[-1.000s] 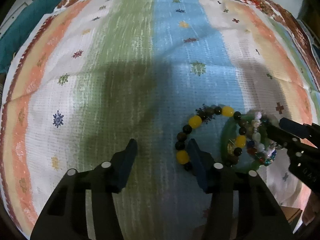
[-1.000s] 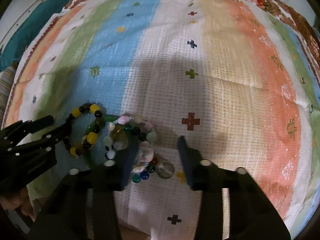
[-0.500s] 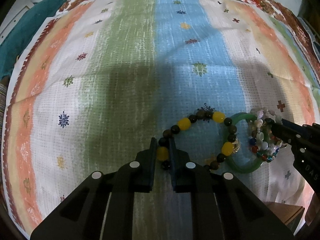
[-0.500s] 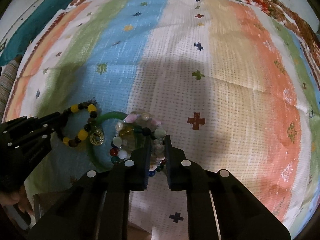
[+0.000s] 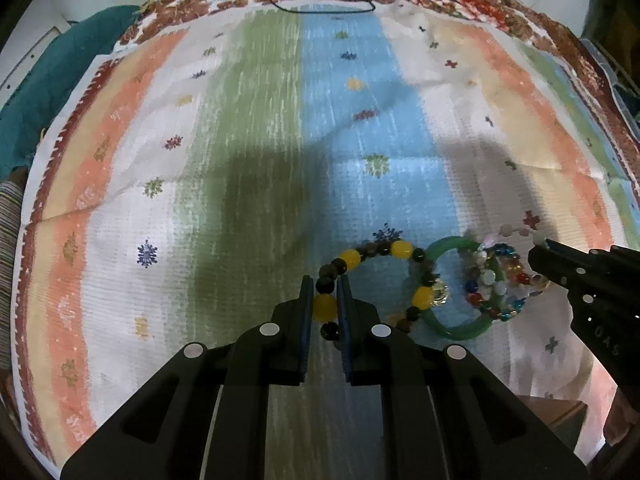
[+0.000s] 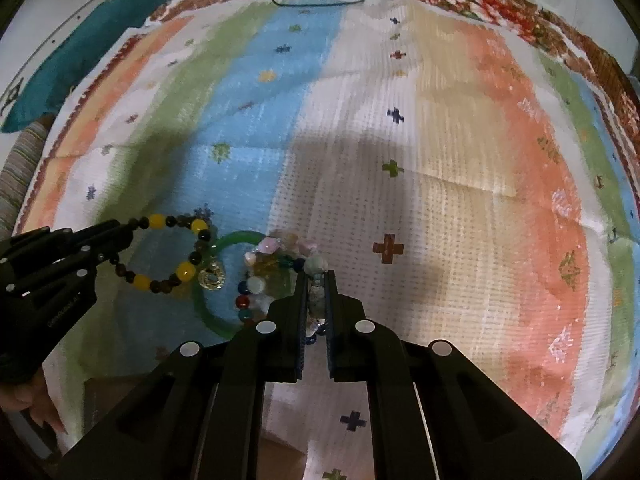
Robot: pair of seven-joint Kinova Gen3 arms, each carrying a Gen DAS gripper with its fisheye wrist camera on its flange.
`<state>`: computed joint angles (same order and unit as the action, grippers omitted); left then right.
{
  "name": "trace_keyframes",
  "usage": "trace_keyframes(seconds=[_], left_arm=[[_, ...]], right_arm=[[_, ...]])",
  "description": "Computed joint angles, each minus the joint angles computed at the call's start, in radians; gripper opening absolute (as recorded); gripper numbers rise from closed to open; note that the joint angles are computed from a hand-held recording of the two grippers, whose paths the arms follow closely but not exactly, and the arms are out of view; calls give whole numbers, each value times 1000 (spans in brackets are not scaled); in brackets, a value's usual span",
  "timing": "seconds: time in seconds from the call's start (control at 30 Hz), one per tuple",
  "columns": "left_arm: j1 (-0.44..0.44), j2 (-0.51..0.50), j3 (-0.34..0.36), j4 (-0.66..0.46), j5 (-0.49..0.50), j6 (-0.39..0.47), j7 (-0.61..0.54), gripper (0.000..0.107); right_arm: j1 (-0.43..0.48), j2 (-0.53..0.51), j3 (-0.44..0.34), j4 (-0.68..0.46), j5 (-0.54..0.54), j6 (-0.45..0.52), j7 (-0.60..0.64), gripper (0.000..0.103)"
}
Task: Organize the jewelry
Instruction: 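Lift both held bracelets and carry them over the silver tin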
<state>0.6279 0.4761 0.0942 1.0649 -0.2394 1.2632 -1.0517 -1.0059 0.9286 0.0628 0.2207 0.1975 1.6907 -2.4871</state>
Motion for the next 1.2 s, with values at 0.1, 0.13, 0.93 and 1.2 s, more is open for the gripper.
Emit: trace_keyframes(seconds=[0.1,0.13,0.93,1.2], left_arm=[[6,-14,-1,1,-9,-4,3,11],[7,-22,-1,3,-10,-8,4,11],[24,-125,28,17,-32,-12,41,11],[28,-180,45,52,-47,-32,58,11]], right_arm=[[-12,-2,10,-19,12,12,1,9],[-17,-6,14,-14,17,11,-1,9],[-109,-146,17,176,144,-47,-108,9],[-145,-191,10,237,181,-79,-150,9]])
